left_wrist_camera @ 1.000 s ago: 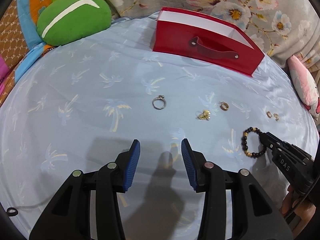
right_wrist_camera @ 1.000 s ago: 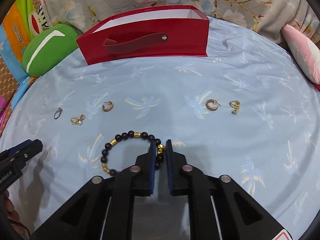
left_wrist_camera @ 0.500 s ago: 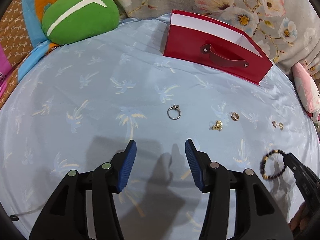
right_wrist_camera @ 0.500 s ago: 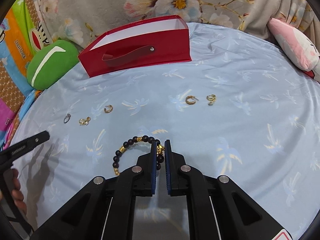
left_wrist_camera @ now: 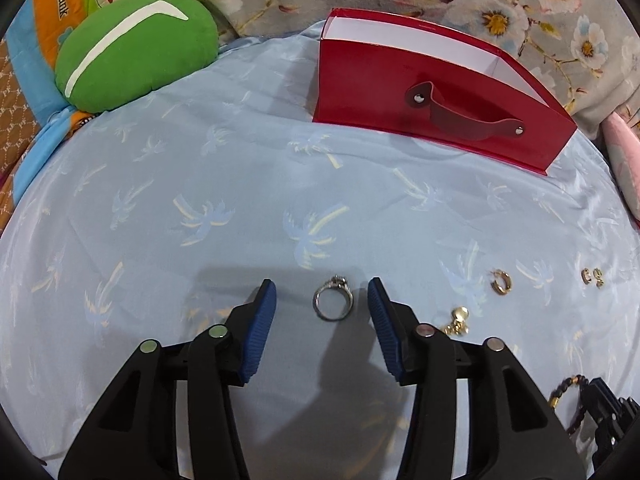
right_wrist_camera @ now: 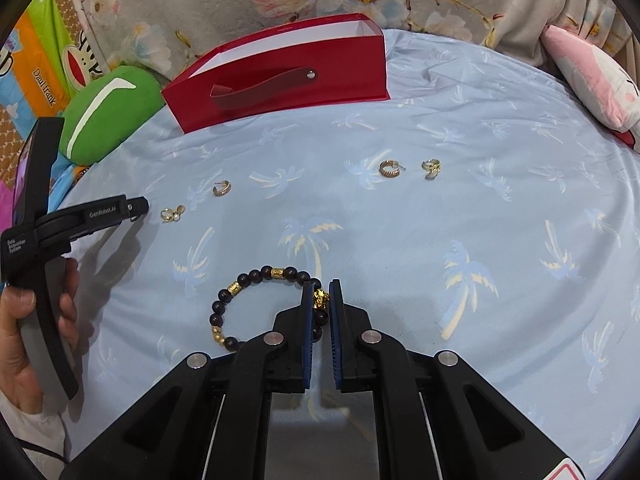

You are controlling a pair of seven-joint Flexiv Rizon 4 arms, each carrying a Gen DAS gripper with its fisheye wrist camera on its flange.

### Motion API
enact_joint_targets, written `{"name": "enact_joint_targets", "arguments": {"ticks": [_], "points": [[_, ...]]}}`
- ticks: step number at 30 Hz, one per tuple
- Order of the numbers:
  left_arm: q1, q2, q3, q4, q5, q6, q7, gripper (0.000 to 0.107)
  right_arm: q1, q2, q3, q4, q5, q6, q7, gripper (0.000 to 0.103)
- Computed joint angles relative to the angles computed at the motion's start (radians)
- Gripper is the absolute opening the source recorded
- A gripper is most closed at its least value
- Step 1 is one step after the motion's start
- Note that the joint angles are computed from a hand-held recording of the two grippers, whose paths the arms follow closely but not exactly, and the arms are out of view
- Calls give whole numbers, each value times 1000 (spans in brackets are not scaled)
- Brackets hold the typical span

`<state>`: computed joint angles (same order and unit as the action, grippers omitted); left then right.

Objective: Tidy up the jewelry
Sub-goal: 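Close the left tool on the silver ring and lift it, then carry the silver ring and bead bracelet into the red box and open both tools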

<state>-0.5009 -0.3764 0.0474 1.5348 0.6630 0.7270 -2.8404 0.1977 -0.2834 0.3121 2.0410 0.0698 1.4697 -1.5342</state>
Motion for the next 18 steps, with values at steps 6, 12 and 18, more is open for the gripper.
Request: {"name": "enact_joint_targets", "arguments": {"ticks": [6, 12, 18], "points": [[-5, 2, 1, 3, 19, 6, -9, 19, -9, -6, 12, -14, 19, -13, -12, 7], [-9, 13, -6, 21, 18, 34, -15, 19, -6, -6, 9, -15, 27, -11, -16, 7], [-26, 56, -14, 52, 36, 57, -51, 19, -4, 4, 3, -5, 22, 21, -6, 7]]}}
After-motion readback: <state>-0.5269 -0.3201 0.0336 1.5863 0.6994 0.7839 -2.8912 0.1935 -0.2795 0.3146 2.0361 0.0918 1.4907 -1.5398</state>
